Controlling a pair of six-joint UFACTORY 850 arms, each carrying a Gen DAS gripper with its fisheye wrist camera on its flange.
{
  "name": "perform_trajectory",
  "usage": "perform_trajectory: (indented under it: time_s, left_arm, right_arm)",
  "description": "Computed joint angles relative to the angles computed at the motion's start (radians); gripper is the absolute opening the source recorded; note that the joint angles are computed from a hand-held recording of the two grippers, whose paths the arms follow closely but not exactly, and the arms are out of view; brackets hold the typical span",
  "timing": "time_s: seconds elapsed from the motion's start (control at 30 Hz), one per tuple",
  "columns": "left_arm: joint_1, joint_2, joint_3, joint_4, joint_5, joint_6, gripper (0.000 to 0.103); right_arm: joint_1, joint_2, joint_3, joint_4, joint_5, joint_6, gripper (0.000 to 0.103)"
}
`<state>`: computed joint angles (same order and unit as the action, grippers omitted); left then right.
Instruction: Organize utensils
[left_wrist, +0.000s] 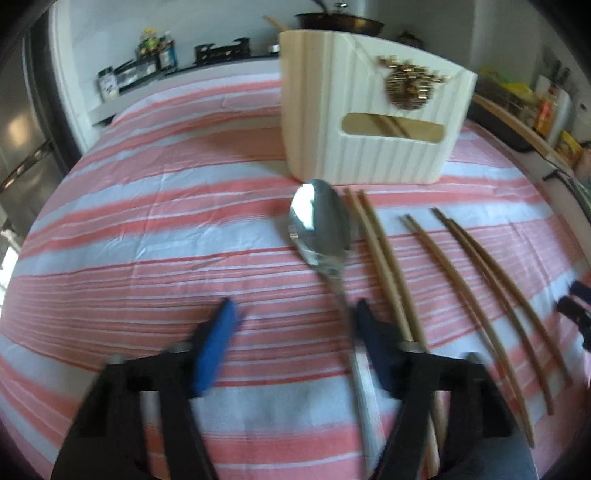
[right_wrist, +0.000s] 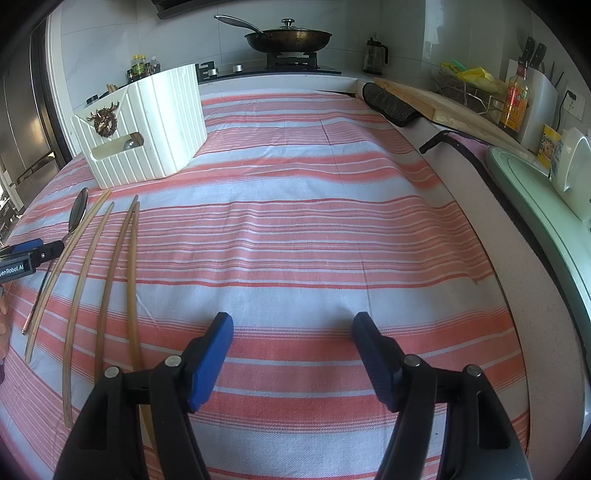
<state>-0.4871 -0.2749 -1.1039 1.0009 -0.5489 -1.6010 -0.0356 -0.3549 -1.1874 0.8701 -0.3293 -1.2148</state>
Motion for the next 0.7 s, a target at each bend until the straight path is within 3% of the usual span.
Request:
perform_trajectory:
  time_s: [0.07,0.13,0.2,0.33,0.4,0.47,0.67,0.7]
  left_arm:
    - [-0.008,0.006,0.007,0.013,0.002,-0.004,0.019]
    - [-0.009,0.014,0.015,0.013,0.011,-0.003,0.007]
    - [-0.011,0.025,0.028,0.021,0.007,-0.024,0.006]
    - [-0.011,0.051,0.059,0.022,-0.015,-0.1,0.005]
    - [-0.003,0.074,0.085,0.017,-0.012,-0.124,0.005]
    - [0.005,0.096,0.106,-0.006,-0.011,-0.117,0.005]
    - [0.01,0.154,0.167,-0.046,-0.004,-0.077,0.006]
    - [0.009,0.163,0.177,-0.048,-0.004,-0.072,0.006]
  right_arm:
    - [0.0,0.001,0.001,0.001,0.001,0.0,0.069]
    - [-0.003,0.018,0.02,0.083,0.019,-0.076,0.069]
    - [-0.014,0.038,0.033,0.182,-0.027,-0.186,0.069]
    - [-0.015,0.058,-0.001,0.098,-0.219,-0.157,0.069]
    - [-0.005,0.051,-0.022,0.05,-0.275,-0.13,0.068]
    - [0.011,0.033,-0.046,-0.012,-0.328,-0.103,0.058]
    - [0.055,-0.005,-0.062,-0.179,-0.353,-0.039,0.034]
    - [0.06,0.01,-0.041,-0.174,-0.315,-0.065,0.033]
